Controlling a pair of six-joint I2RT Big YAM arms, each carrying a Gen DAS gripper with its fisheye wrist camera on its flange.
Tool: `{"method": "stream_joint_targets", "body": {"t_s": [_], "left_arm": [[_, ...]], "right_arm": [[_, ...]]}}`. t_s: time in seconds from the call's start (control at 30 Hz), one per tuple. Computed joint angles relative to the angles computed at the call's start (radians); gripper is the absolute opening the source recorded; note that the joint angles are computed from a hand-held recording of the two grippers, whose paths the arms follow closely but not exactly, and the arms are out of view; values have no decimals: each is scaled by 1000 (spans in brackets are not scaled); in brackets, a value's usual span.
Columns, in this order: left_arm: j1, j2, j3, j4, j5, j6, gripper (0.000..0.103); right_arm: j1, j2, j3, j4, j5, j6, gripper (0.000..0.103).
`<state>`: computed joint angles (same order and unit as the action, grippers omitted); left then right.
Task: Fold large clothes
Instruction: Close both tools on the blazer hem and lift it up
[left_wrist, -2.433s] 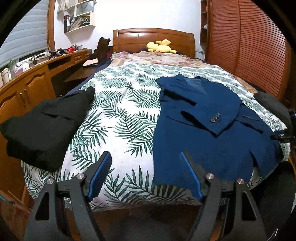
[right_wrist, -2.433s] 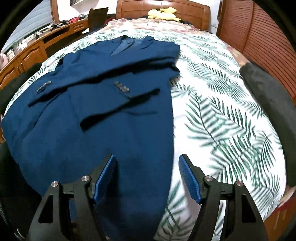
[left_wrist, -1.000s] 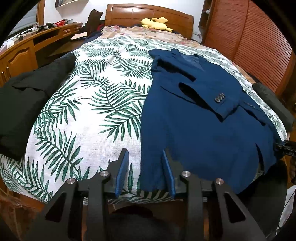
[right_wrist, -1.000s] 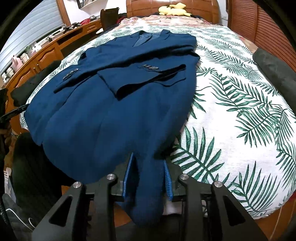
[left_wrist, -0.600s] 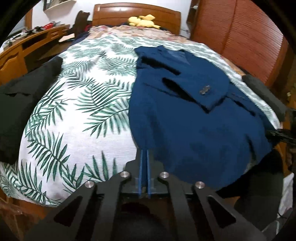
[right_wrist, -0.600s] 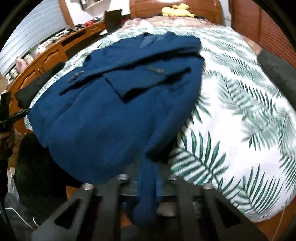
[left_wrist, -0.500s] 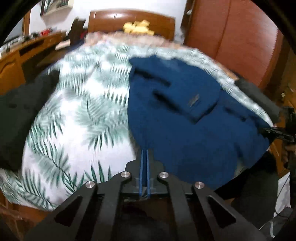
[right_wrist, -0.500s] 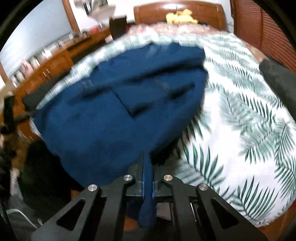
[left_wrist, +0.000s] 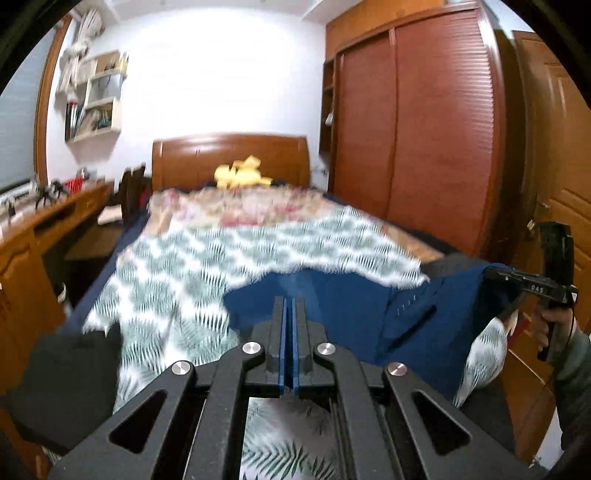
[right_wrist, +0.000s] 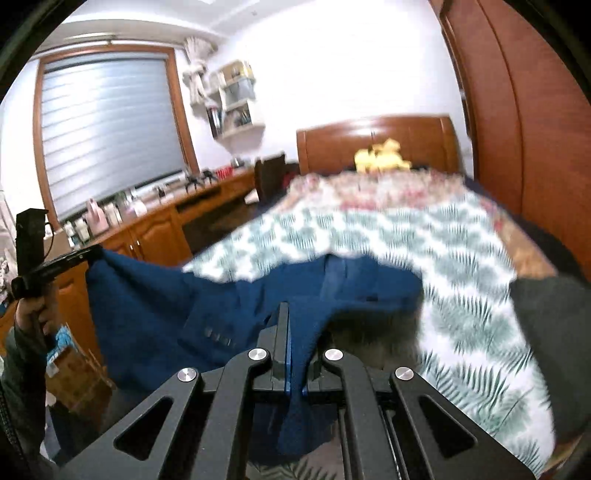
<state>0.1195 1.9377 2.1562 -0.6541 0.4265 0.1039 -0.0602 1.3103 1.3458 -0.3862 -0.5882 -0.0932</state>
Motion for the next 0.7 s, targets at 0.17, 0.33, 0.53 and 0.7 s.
{"method": "stream_joint_targets", "body": {"t_s": [0.17,0.33,0.53,0.7], "left_arm": [[-3,-40,34,30,13,-16,3],[3,-95,19,89,24,-33,3],[12,-76,49,108,6,-55,3],[-4,49,178,18,-76,-23,3]], "right_arm": [[-35,-104,-22,23,-42,-5,3],[-112,-219,-71,49,-128,14,3],[-214,-294,-130,106,-192,64,3],[-168,-227,-128,64,-56,17,3]]}}
